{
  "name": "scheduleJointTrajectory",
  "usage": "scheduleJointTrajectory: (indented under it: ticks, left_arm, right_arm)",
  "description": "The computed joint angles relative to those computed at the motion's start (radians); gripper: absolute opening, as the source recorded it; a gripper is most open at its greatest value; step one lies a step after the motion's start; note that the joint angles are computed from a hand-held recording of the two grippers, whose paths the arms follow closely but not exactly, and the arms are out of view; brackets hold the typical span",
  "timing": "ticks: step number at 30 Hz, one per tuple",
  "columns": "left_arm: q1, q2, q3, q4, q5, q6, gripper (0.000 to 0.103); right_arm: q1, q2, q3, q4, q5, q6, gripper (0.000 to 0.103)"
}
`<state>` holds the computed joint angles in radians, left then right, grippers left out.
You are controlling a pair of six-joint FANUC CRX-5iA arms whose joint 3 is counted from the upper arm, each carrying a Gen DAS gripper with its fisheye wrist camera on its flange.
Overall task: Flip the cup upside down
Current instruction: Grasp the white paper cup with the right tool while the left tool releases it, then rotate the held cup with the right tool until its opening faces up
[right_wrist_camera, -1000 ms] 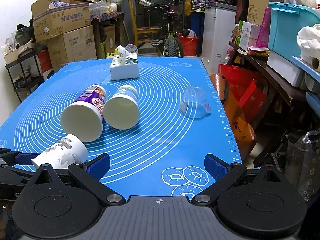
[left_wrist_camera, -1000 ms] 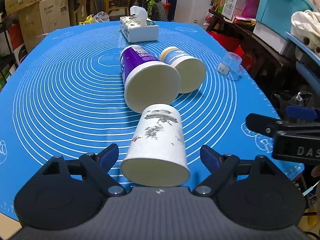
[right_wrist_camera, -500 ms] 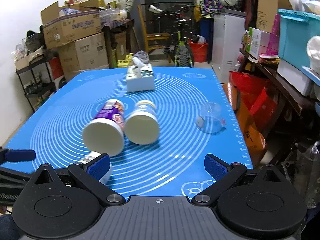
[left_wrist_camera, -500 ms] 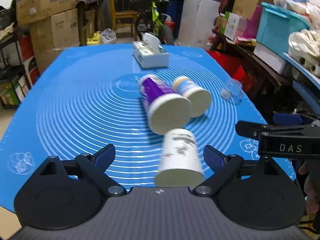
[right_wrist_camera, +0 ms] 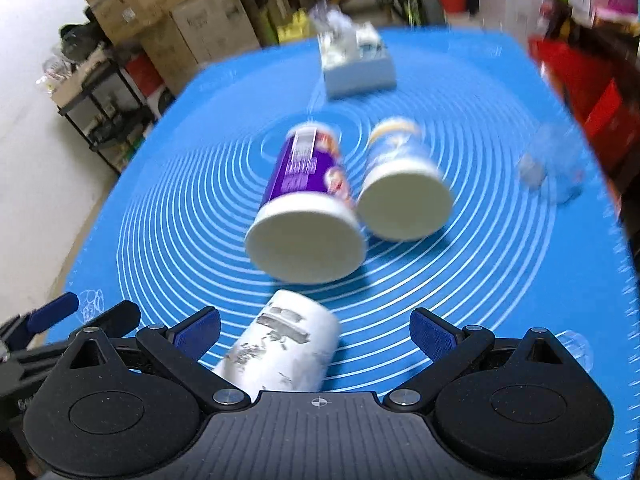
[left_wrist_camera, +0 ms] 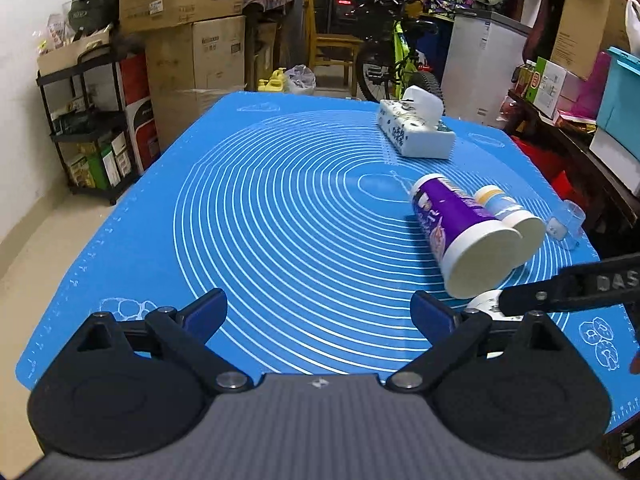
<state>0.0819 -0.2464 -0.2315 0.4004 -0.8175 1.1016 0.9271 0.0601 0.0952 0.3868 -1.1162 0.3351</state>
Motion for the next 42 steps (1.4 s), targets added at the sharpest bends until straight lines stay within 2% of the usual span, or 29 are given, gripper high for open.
scheduleJointTrajectory:
  ticks: [4,7,9,10,12,18,22,27,29,32,35,38,42]
  left_arm:
    - [0.008,0.001,-0.01,0.013,-0.004,-0.024,0.097]
    - [0.015,0.0,-0.022,0.038,-0.007,-0.052,0.097]
    - [0.017,0.001,-0.025,0.047,-0.007,-0.06,0.097]
    - [0.018,0.001,-0.027,0.051,-0.007,-0.063,0.097]
    - [0.019,0.002,-0.029,0.057,-0.008,-0.066,0.097]
    - [0.025,-0.006,-0.04,0.072,-0.011,-0.077,0.097]
    - [0.028,-0.015,-0.05,0.081,-0.008,-0.083,0.097]
    - [0.023,-0.047,-0.089,0.091,0.017,-0.112,0.097]
    - [0.024,-0.058,-0.103,0.097,0.021,-0.118,0.097]
    - [0.025,-0.071,-0.118,0.107,0.022,-0.13,0.097]
    - [0.018,-0.089,-0.135,0.103,0.037,-0.149,0.097]
    - [0.013,-0.107,-0.153,0.103,0.05,-0.169,0.097]
    - [0.015,-0.121,-0.163,0.097,0.039,-0.181,0.097]
  right_arm:
    - [-0.039,0.047,0.06,-0.112,-0.008,0.022,0.097]
    - [-0.055,0.068,0.086,-0.174,-0.017,0.041,0.091]
    - [-0.061,0.079,0.096,-0.203,-0.021,0.049,0.083]
    - [-0.056,0.078,0.093,-0.193,-0.022,0.044,0.08]
    - [-0.05,0.079,0.095,-0.187,-0.028,0.047,0.068]
    - [-0.016,0.045,0.046,-0.121,-0.008,0.015,0.066]
    - [0.07,-0.002,-0.075,0.121,0.019,-0.085,0.066]
    - [0.179,-0.045,-0.33,0.587,0.031,-0.29,0.066]
    - [0.197,-0.047,-0.417,0.748,0.042,-0.337,0.066]
    - [0.207,-0.04,-0.504,0.913,0.007,-0.421,0.066]
    - [0.197,-0.043,-0.568,1.034,0.001,-0.504,0.066]
    - [0.206,-0.038,-0.611,1.121,-0.019,-0.527,0.065]
    - [0.218,-0.048,-0.629,1.119,-0.006,-0.559,0.062]
